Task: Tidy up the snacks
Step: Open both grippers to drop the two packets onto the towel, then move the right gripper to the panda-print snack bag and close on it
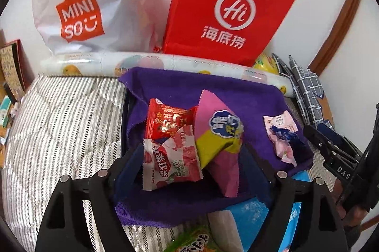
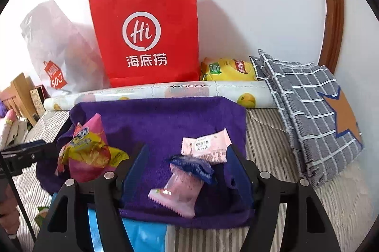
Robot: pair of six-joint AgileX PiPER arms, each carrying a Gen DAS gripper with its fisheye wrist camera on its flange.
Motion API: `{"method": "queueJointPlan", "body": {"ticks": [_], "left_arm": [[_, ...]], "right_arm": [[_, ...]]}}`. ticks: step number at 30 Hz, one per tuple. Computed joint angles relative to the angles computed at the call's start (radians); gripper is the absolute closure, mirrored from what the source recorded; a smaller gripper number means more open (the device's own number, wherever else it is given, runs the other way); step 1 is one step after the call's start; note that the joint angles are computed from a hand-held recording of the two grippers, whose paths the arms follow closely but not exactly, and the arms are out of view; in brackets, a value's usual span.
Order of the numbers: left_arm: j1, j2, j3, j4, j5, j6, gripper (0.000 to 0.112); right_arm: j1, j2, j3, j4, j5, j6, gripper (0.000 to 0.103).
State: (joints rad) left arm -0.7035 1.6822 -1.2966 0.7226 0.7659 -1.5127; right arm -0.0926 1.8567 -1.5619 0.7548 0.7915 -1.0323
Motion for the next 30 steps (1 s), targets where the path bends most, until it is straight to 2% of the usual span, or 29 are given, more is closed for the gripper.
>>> {"method": "queueJointPlan", "body": {"ticks": [5, 8, 10, 12, 15, 20, 30], "left_arm": [[-0.060, -0.025, 0.003, 0.073, 0.048, -0.052, 0.029], [-0.105, -0.064, 0.044, 0.121, 0.060, -0.127, 0.029], [-0.137, -0.095, 0.072, 0.135, 0.077, -0.166, 0.029], [-0.163, -0.115, 0.084, 0.137, 0.095, -0.179, 0.029], [-0.211, -0.169, 0.127, 0.140, 0.097, -0.203, 0.029], [-0.299, -0.200, 0.138, 0.131, 0.207, -0.246, 0.028], [-0.407, -0.198, 0.135, 0.082, 0.311, -0.272, 0.028]], "right_arm": [[-0.042, -0.114, 0.109, -0.003, -0.027, -0.030, 0.034], [-0.085, -0.155, 0.142, 0.015, 0.024, -0.033, 0.034], [-0.105, -0.190, 0.181, 0.021, 0.024, -0.030, 0.033], [-0.115, -0.215, 0.205, -0.005, 0.029, -0.007, 0.033], [-0.142, -0.243, 0.232, -0.043, 0.086, 0.021, 0.033], [-0.191, -0.295, 0.310, -0.037, 0.139, -0.019, 0.034], [-0.273, -0.361, 0.445, -0.003, 0.231, -0.128, 0.034]]}}
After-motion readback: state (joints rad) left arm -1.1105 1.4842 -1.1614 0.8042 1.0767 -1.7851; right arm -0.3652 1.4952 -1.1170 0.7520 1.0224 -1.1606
